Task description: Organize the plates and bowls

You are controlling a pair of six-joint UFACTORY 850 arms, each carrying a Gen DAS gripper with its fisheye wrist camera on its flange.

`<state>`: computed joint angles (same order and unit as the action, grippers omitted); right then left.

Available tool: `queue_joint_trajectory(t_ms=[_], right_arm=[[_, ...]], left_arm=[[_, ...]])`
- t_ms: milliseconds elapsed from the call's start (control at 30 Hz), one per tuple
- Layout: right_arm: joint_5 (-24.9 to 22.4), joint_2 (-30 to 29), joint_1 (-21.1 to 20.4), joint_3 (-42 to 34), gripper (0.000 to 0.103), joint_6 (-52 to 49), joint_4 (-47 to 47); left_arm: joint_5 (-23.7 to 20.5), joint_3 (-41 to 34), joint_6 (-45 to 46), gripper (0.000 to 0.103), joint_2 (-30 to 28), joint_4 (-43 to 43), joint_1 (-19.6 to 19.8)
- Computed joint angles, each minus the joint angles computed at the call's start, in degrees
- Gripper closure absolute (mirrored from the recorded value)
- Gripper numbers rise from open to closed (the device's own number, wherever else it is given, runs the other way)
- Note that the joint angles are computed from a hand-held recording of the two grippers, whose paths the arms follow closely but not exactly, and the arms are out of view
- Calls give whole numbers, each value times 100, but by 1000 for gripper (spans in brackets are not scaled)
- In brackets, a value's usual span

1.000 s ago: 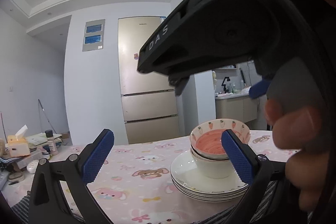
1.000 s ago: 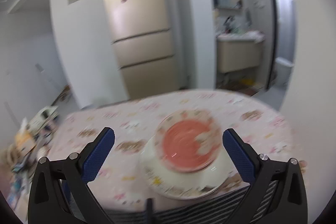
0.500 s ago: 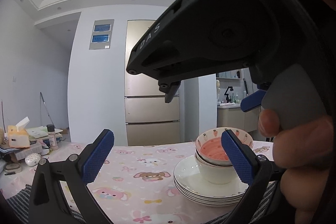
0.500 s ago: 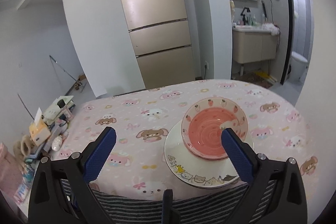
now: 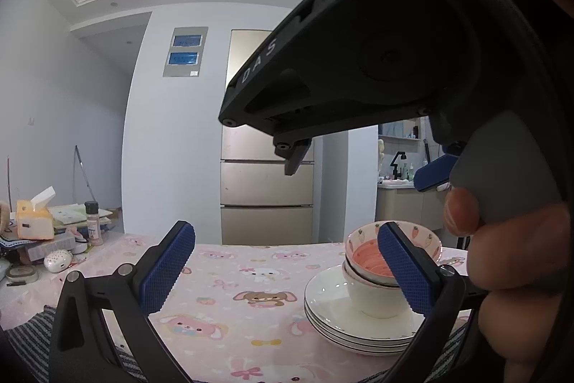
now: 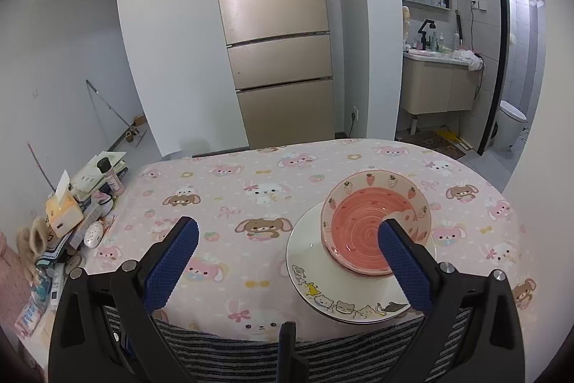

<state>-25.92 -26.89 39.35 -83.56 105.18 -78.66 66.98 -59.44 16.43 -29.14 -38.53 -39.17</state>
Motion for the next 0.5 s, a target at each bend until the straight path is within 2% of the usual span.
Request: queue_joint_trajectory(t_ms=[167,267,367,500], right_arm=[[96,-5,-30,1,3,-58,63],[317,-3,-100,16,3,-150,193],[623,-30,-160,2,3,-502,410],[944,-114,-221,-104,3,-1555,1361]], left_arm=[[-64,-24,32,0,-14,32,5],[-65,-86,198,0,-43,-211,-31],[182,-263,647,0,-168,-967,-161],[186,-237,585,0,-164,-890,-143]])
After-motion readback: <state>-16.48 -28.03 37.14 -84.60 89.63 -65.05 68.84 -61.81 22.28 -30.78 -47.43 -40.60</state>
